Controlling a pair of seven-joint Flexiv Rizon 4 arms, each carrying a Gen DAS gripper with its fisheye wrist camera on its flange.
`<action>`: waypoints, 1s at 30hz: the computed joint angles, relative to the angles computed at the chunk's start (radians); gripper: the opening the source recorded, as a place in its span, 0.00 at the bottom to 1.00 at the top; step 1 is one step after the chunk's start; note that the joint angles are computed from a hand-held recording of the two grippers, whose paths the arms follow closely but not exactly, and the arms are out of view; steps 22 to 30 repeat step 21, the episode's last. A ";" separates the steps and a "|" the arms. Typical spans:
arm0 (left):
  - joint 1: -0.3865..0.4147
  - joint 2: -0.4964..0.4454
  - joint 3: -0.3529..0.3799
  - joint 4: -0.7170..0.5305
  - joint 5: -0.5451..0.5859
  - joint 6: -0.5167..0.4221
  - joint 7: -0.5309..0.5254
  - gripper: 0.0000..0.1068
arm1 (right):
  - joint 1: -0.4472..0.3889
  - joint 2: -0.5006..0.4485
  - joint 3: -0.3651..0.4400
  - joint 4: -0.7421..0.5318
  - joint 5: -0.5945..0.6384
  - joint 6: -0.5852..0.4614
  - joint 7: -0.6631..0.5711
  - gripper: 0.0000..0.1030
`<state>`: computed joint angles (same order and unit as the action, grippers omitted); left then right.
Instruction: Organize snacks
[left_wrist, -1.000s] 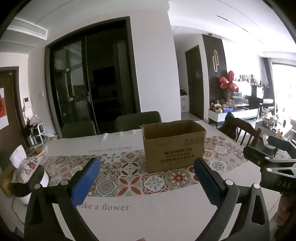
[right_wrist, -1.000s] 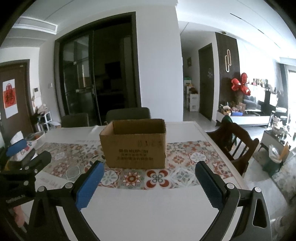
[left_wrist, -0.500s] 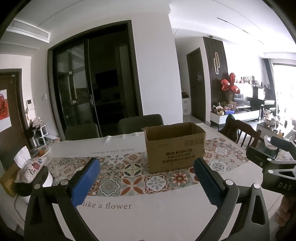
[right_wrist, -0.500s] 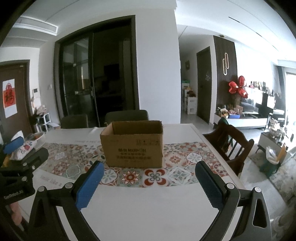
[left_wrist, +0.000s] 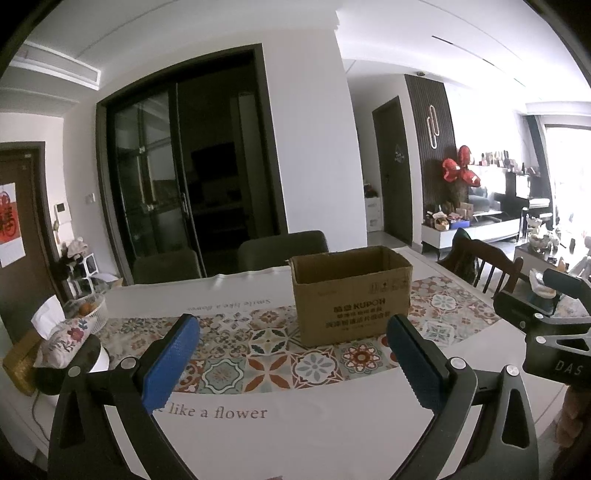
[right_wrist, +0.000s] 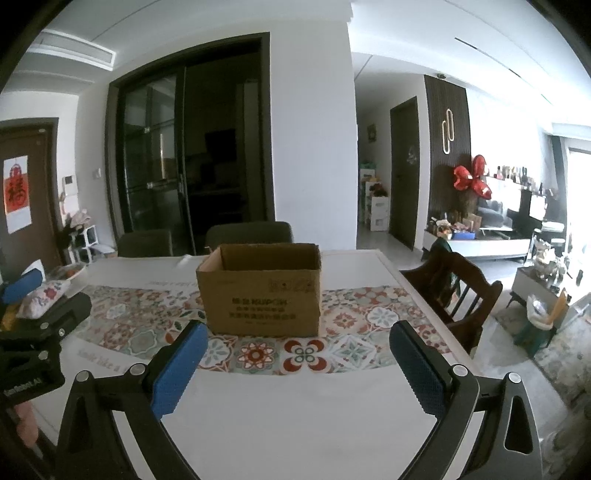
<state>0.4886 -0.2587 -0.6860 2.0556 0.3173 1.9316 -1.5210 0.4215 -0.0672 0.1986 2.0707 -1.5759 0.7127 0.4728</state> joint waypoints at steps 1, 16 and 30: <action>-0.004 0.000 0.004 0.000 0.000 0.001 0.001 0.96 | 0.000 0.001 0.001 0.001 0.003 -0.001 -0.003 0.97; 0.007 -0.004 -0.009 0.002 -0.003 -0.002 0.003 0.96 | -0.003 0.001 -0.001 -0.001 0.005 0.005 -0.005 0.97; -0.009 -0.005 0.009 0.001 -0.007 0.003 0.005 0.96 | -0.003 0.002 0.000 0.001 0.004 0.003 -0.004 0.97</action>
